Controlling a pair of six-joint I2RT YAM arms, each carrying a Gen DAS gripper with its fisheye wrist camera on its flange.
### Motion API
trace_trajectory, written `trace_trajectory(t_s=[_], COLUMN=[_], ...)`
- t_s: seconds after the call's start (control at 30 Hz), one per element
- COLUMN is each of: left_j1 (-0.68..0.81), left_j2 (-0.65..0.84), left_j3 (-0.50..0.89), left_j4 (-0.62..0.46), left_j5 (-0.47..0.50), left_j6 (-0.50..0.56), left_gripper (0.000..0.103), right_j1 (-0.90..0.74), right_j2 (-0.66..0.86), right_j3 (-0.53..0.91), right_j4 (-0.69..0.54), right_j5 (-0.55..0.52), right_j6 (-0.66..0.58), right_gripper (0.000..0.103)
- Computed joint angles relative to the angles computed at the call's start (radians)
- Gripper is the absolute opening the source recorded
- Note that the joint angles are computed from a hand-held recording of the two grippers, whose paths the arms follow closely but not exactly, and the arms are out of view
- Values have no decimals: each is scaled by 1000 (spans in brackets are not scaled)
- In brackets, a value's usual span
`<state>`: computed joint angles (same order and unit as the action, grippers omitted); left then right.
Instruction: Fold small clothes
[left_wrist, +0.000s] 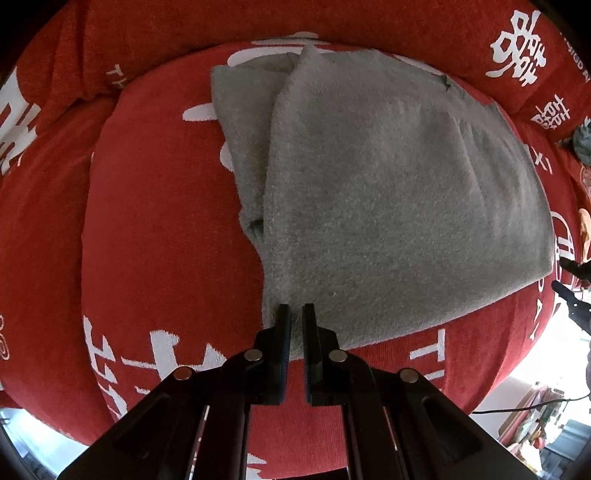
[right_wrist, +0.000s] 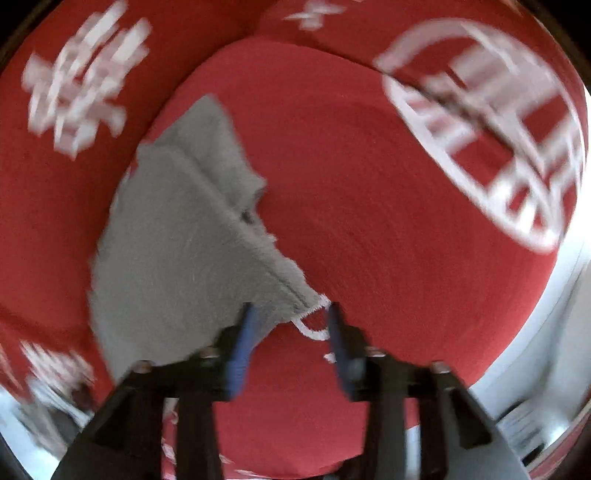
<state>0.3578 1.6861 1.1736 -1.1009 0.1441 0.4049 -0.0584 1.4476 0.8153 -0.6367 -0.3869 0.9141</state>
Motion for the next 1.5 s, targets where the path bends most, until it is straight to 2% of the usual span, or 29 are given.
trace_trajectory(t_s=[0.1,0.2,0.23,0.27,0.33,0.37,0.5,0.6,0.73,0.77,0.83,0.93,1.07,1.2,1.33,1.5], left_j1=[-12,-27,-31,-35,-38,-37,-47,-54,-56,-52,-45,-36,-29,-27,-20,-6], left_j2=[14,11,8,4,1,0,-13,-16,-17,-17,-22,-15,-2,-16,-25,-40], left_j3=[-8,-15,-17,-18,-19,-20,-34,-36,-44,-46,-45,-44,-42,-32,-22,-2], left_j4=[11,19,20,19,18,18,21,22,33,34,27,30,37,17,1,-28], left_j5=[0,-13,-17,-22,-25,-25,-27,-28,-24,-23,-19,-16,-19,-17,-14,-19], left_j6=[-9,-12,-12,-10,-6,-3,-3,-10,-25,-22,-14,-7,-7,-11,-13,-7], left_gripper=[7,6,7,7,7,7,6,6,6,6,6,6,7,7,7,7], right_j1=[-58,-59,-57,-49,-37,-19,49,90,56,40,13,-21,-10,70,202,357], right_j2=[-50,-23,-27,-28,-54,-41,16,74,119,114,82,21,-12,-16,25,126], right_j3=[-178,-357,-379,-383,-326,-268,10,116,58,27,-18,-28,29,86,144,218], right_j4=[255,625,664,674,559,492,156,33,70,90,109,33,-84,-127,-126,-102], right_j5=[-135,-218,-214,-194,-158,-136,-32,57,42,33,36,60,108,91,86,47], right_j6=[175,428,465,483,412,350,-26,-169,-159,-133,-93,-98,-148,-171,-171,-169], right_gripper=[48,47,36,19,10,9,9,9,13,22,27,29,29,30,41,41])
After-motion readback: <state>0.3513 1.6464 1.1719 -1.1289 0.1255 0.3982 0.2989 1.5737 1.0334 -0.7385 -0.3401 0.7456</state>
